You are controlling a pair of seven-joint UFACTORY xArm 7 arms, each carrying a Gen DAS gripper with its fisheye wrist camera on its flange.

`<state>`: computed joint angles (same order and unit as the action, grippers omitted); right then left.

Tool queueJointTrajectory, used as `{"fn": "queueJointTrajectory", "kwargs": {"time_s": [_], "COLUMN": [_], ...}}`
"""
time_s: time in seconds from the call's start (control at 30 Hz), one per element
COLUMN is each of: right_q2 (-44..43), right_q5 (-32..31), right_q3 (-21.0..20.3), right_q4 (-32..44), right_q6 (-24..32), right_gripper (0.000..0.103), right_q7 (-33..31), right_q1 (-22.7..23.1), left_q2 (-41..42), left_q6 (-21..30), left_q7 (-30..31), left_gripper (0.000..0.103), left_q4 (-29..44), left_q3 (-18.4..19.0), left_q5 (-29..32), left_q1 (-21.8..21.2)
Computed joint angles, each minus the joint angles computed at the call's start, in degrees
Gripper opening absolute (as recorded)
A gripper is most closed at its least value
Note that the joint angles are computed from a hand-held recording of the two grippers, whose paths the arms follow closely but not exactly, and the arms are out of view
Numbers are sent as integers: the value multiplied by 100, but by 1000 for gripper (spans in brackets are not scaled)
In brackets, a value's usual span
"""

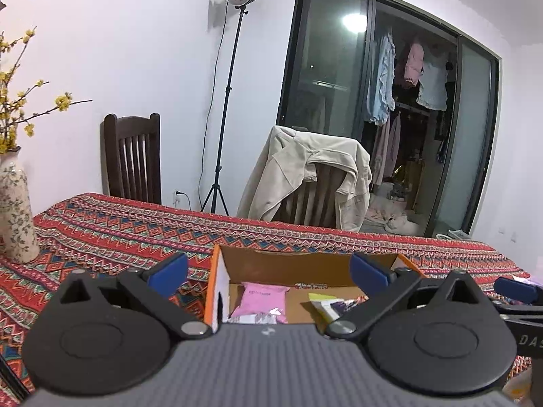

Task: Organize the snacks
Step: 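Withdraw both tools from the box back to the snack pile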

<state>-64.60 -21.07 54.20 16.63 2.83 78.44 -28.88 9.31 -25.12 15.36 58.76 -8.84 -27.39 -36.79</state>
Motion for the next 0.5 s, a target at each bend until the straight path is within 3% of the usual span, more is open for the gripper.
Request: {"fn": "queueJointTrajectory", "kwargs": {"time_s": [0.5], "right_q2": [-411], "right_q5": [-296], "right_q3": [-310], "right_q4": [-183], "right_q6": [2093], "right_gripper": [103], "right_q7": [555], "right_q1": [2385], "left_q2": [-1206], "left_q6": [15], "left_q7": [-212], "left_gripper": [103], "left_q4": [-1472], "left_q3": [-569], "left_q5": [92], "left_q1": [627]}}
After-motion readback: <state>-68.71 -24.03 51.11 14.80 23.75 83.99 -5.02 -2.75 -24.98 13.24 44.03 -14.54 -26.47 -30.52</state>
